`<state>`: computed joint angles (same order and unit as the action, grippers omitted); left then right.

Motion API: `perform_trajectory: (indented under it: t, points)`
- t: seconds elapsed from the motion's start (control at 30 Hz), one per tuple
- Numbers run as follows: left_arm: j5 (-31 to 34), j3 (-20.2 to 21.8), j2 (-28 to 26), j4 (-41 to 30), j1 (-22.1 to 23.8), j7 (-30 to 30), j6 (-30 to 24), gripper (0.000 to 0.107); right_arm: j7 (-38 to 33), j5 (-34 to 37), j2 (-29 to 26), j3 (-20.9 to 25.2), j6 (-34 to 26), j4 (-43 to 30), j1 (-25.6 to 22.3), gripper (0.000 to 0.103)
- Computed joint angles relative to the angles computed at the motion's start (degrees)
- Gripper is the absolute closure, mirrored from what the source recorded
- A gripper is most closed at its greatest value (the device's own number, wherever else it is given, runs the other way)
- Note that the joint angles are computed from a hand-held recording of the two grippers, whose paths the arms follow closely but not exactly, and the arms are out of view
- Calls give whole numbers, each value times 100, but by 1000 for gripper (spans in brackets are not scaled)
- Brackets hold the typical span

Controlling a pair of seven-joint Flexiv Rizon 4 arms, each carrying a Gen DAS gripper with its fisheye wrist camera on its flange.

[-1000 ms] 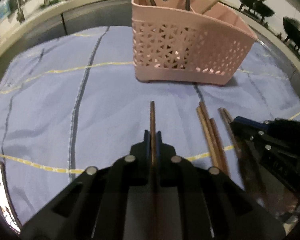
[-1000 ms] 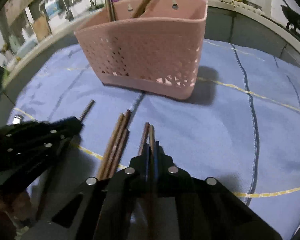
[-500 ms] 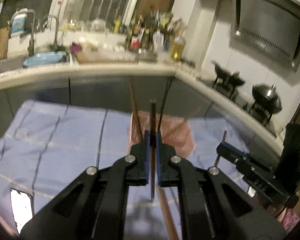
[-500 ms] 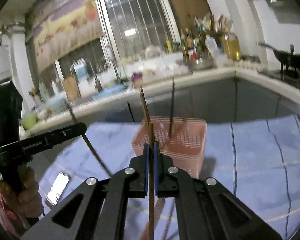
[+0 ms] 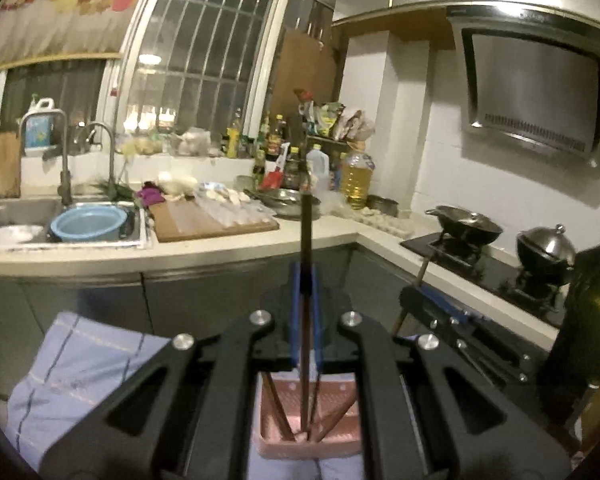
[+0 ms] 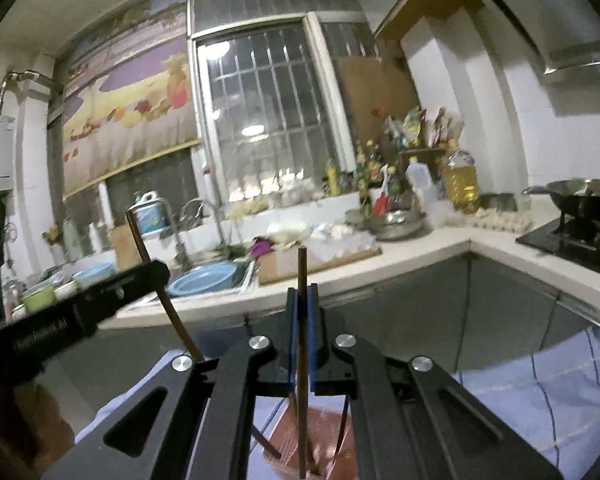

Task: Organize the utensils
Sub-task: 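Lift both chopsticks into the pink basket and open both tools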

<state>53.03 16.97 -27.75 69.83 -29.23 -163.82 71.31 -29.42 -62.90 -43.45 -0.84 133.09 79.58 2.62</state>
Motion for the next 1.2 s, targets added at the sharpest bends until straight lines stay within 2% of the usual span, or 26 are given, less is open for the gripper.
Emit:
perform_trajectory:
  t: [0.1, 0.17, 0.3, 0.5, 0.6, 0.7, 0.77, 0.87, 0.93, 0.97, 1.0, 1.1, 1.2]
  points:
    - [-349, -205, -275, -173, 259, 384, -41, 102, -159, 205, -189, -6, -184, -150, 97, 99]
    - [-590, -237, -413, -172, 352, 593, 17, 102, 332, -304, -429, 70, -342, -524, -21, 99]
    - [-1036, -209, -652, -139, 441, 966, 119, 102, 766, -727, -647, -88, -378, -797, 12, 99]
    - [-1786, -195, -961, -8, 536, 1531, 235, 102, 1094, -1008, -746, -369, -301, -776, 137, 98]
    - [-2092, -114, -1097, 9, 491, 1736, 152, 102, 1599, -1308, -853, -498, -189, -949, 137, 97]
    - [-2335, -93, -1191, 31, 473, 1926, 31, 102, 2428, -1850, -959, -845, -12, -1309, 201, 96]
    - [-2371, 28, -1194, 76, 367, 1912, -33, 102, 2734, -1935, -981, -1021, 147, -1395, 242, 94]
    - [-2233, 278, -1112, 210, 146, 1681, -45, 101, 2332, -1442, -780, -1035, 228, -893, 302, 87]
    - [-2059, 436, -1012, 319, -24, 1457, -99, 100, 1916, -1101, -610, -940, 189, -511, 307, 73]
    - [-1930, 532, -940, 393, -135, 1302, -135, 98, 1657, -905, -497, -856, 164, -270, 298, 60]
    - [-1799, 605, -884, 421, -225, 1158, -197, 96, 1478, -777, -426, -772, 143, -121, 271, 55]
    - [-1146, 937, -648, 578, -636, 430, -402, 94, 691, -220, -90, -563, 124, 571, 254, 54]
    - [-411, 1271, -333, 840, -1115, -414, -674, 93, 47, 254, 390, -487, -152, 1398, 328, 54]
